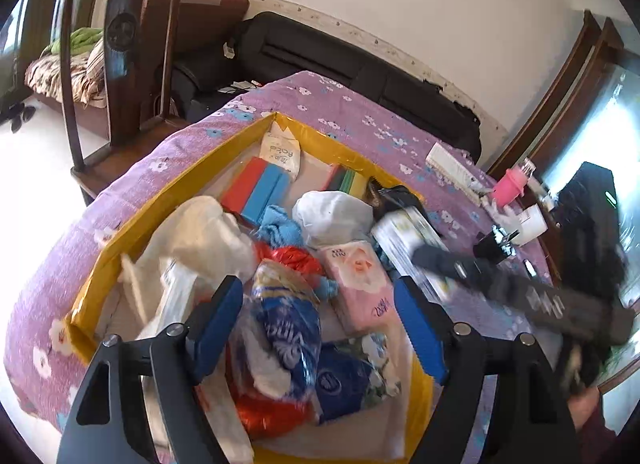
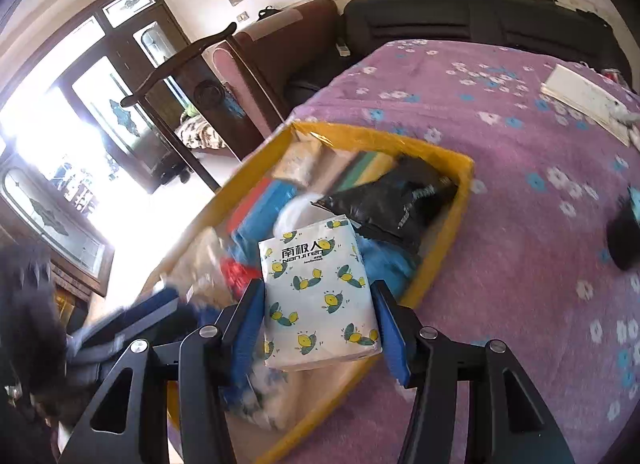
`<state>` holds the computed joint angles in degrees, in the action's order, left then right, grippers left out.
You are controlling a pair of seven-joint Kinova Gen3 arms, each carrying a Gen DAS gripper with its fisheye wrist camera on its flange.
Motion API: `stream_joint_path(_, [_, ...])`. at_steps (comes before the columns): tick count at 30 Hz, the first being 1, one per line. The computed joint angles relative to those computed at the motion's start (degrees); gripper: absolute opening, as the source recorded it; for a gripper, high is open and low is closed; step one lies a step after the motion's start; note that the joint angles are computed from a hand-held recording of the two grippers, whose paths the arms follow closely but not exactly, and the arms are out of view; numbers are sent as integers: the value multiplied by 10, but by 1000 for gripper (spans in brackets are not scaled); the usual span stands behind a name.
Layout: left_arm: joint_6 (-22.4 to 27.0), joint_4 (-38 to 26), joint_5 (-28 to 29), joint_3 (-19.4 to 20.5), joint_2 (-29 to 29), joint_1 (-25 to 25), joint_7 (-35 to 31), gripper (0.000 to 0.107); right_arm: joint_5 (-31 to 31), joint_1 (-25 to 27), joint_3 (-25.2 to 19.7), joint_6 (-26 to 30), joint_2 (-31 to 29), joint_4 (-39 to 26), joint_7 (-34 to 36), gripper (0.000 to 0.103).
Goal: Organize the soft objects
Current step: 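Carry the blue-wrapped bag and tissue pack over the yellow tray with both tools, then open both tools to drop the items into the yellow tray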
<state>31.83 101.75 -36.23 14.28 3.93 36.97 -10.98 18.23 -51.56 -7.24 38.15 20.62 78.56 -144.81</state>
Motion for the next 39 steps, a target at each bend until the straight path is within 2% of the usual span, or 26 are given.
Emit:
stream_joint_path(5, [-23, 38, -6, 9, -36, -12, 40, 79, 11, -8, 9, 70, 64, -130, 39, 58])
stream_joint_path(8, [-9, 42, -5, 26, -46, -27, 41, 80, 6, -16, 29, 108, 111, -210, 60, 58])
stream_joint_path(13, [15, 47, -16, 45, -56, -40, 48, 82, -27, -17, 62, 170, 196, -343, 98, 58])
stream_joint_path(18, [3, 56, -7, 55, -64, -55, 38, 82, -68, -1, 59, 249, 260, -456, 124, 61])
stream_joint_path(20, [3, 56, -9, 58, -63, -59, 38, 82, -85, 6, 57, 243, 257, -447, 119, 61])
stream_joint_path(22, [-4, 59, -7, 59, -65, -61, 39, 82, -103, 18, 49, 208, 230, -400, 119, 62])
stream_joint_path(25, [-10, 63, -10, 64, -69, -66, 41, 82, -76, 31, 28, 147, 176, -320, 103, 69])
stream_joint_path(27, [-15, 66, -12, 66, -69, -69, 46, 82, -52, 23, 44, 111, 137, -267, 70, 80])
stream_joint_path(29, [-15, 65, -16, 69, -67, -70, 52, 83, -14, 1, 80, 93, 110, -227, 24, 81])
stream_joint_path(31, [-13, 60, -17, 70, -63, -68, 52, 83, 9, 7, 75, 99, 111, -229, 5, 81])
stream_joint_path(34, [-6, 53, -19, 71, -59, -60, 52, 83, 2, 25, 57, 150, 149, -291, 14, 80])
stream_joint_path(35, [-2, 51, -20, 71, -58, -57, 53, 83, -8, 22, 61, 173, 163, -316, 25, 74])
stream_joint_path(36, [3, 49, -24, 71, -59, -55, 56, 83, -19, 15, 72, 196, 177, -338, 38, 61])
stream_joint_path(37, [12, 46, -32, 73, -58, -52, 63, 83, -21, 12, 73, 217, 186, -353, 49, 56])
stream_joint_path(39, [27, 41, -44, 75, -56, -46, 73, 83, -12, 2, 75, 240, 195, -365, 59, 54])
